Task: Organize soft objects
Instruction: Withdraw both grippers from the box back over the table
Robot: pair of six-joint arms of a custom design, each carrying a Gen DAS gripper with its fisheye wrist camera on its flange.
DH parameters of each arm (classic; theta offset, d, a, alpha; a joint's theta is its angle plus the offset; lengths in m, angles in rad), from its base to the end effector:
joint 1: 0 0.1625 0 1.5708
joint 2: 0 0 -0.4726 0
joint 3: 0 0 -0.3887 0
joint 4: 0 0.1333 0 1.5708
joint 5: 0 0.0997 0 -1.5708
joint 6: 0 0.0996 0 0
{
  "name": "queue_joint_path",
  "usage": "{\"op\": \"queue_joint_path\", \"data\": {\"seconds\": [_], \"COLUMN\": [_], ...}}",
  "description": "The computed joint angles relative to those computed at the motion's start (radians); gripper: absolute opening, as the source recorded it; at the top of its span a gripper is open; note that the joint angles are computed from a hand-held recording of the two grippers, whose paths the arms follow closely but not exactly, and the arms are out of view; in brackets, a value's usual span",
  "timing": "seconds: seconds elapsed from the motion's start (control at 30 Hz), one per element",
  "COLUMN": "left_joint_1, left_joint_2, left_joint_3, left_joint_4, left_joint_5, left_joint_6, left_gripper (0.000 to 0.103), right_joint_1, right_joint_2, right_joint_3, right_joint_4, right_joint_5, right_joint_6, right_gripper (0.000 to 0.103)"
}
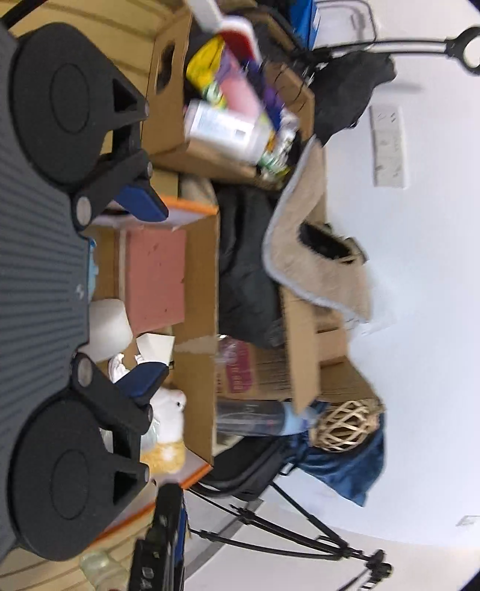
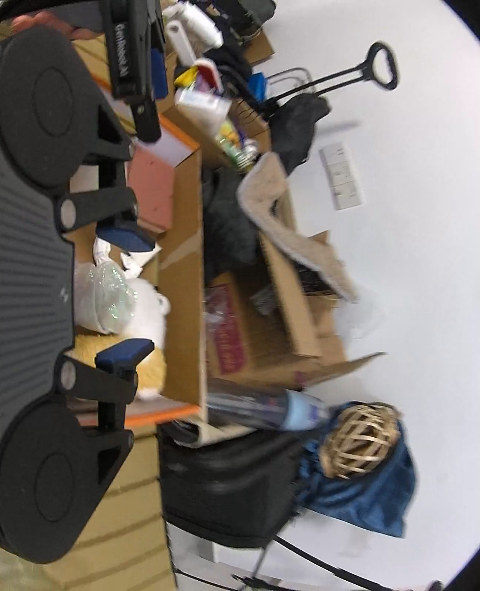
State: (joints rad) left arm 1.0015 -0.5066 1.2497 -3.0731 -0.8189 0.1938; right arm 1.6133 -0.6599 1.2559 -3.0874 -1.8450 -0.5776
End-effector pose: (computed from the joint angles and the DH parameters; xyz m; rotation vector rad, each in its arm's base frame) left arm -0.2734 -0.8008 0.1447 0.5265 2.2965 -1.0837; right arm 0.1416 -0.8265 0.2553 0.5846 -2.3708 1.0760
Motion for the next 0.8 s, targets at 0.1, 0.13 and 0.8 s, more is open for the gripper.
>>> {"op": "queue_joint_path", "data": {"seconds": [0.1,0.13,0.8], "left_joint_1": [-0.038,-0.052,-0.566], "left_joint_2": [-0.075,-0.098,-0.235], "left_joint_3": [0.111,0.143,1.338], "left_joint_4": [-0.059,-0.076,-1.21], "left_joint_5": [0.027,0.041,0.363], "left_joint_6": [0.033,0.044,0.073], "left_gripper": [0.087,0.087,0.101], "right_joint_1": [0.018,0.026,-0.126], "right_joint_2": [-0.079,-0.111,-0.476], "right_joint_3": [0.104,0.147,1.314], "right_joint_4": [-0.062,-0.085,-1.019], "right_joint_5": [-0.003,-0.007,0.291], "right_joint_6": [-0.034,-0.049,-0.127], "right_gripper": [0.056,0.057,0.082]}}
